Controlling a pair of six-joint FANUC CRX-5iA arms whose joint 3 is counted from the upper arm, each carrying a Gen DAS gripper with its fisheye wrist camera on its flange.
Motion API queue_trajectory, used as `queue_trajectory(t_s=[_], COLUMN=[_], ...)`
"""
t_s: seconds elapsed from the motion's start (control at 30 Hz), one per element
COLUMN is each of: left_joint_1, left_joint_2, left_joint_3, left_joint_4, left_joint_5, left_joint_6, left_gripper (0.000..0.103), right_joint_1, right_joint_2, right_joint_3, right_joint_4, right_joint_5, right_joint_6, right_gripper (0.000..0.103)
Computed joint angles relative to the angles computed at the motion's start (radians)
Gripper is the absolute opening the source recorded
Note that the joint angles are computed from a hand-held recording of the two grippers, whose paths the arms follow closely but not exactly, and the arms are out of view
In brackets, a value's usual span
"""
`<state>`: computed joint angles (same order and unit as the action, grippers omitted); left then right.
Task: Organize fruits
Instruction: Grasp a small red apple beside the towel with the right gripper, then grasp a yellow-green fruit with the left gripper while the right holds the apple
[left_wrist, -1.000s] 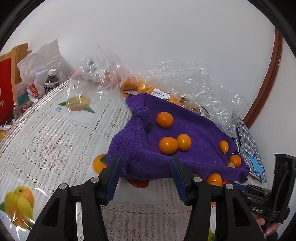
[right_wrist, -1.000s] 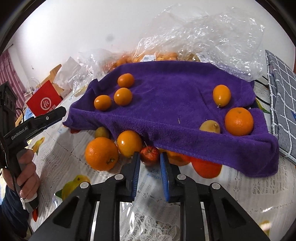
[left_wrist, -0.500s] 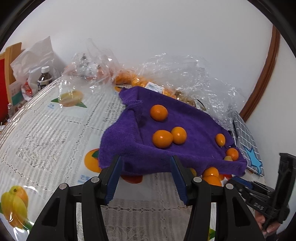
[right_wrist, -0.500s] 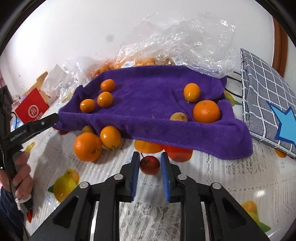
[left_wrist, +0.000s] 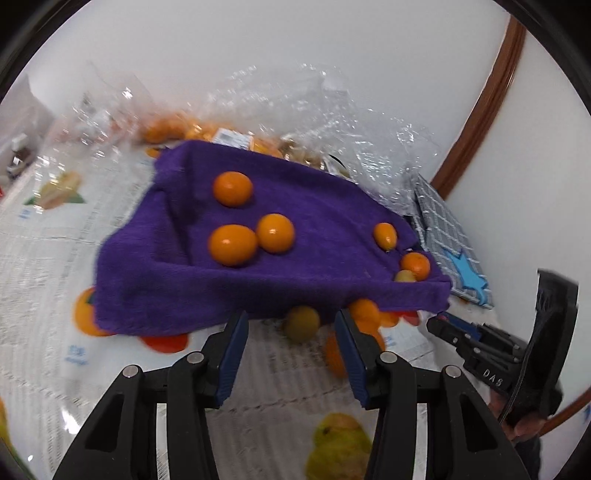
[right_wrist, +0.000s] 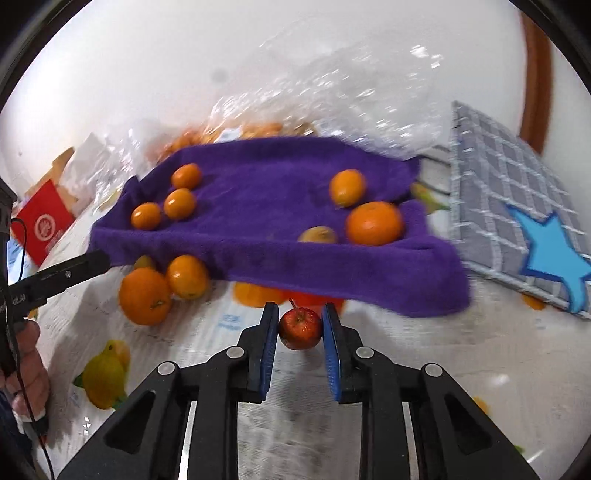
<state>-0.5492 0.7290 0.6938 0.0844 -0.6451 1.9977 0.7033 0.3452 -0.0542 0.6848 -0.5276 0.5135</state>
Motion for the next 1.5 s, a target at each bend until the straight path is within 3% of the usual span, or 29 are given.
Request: queue_trajectory(t_s=[0.17,0.33,0.4,0.7,0.83,0.93,1.2,1.5], left_joint_1=[0.012,0.023,0.022,0.02,0.024,0.019,0.003,0.013], left_joint_2=[0.08,0.076,0.089,0.142,0.133,0.114,0.145,0.149], left_joint_3=[0.123,0.068,0.093,0.202,0.178,0.16,0.262,0.25], left_joint_4=[0.068,0.173,0.16,0.127,0.145,0.1,-0.009,0.03], left_joint_5=[-0.091,-0.061,-0.084,-0.183,-0.164,-0.144,-0.244,-0.235], left_joint_6=[-0.08,-0.111,-0.094,-0.068,-0.069,-0.036,0.013,-0.004], left_gripper=[0.04,0.04,0.038,0.026,0.027,0.027,0.027,0.027], right_joint_1=[-0.023,-0.035,-0.043,-0.051,-0.051,-0.052,-0.055,-0.055], right_joint_2=[-0.026,-0.024,-0.024,-0.026,-0.022,-0.021,-0.023,-0.02], right_joint_3=[-0.041,-0.014,0.0,0.014,0.021,0.024,0.025,0.034], right_joint_4=[0.02,-0.109,-0.182,-0.271,-0.279,-0.29,-0.318,-0.342], right_joint_5=[0.024,0.045,0.054,0.081,0.075,0.078,0.085,0.079], right_joint_6=[-0.038,0.051,0.097,0.161,0.166,0.178,0.2,0.224], right_gripper=[0.024,0.024,0.024,0.024,0.024,0.024,0.024,0.024])
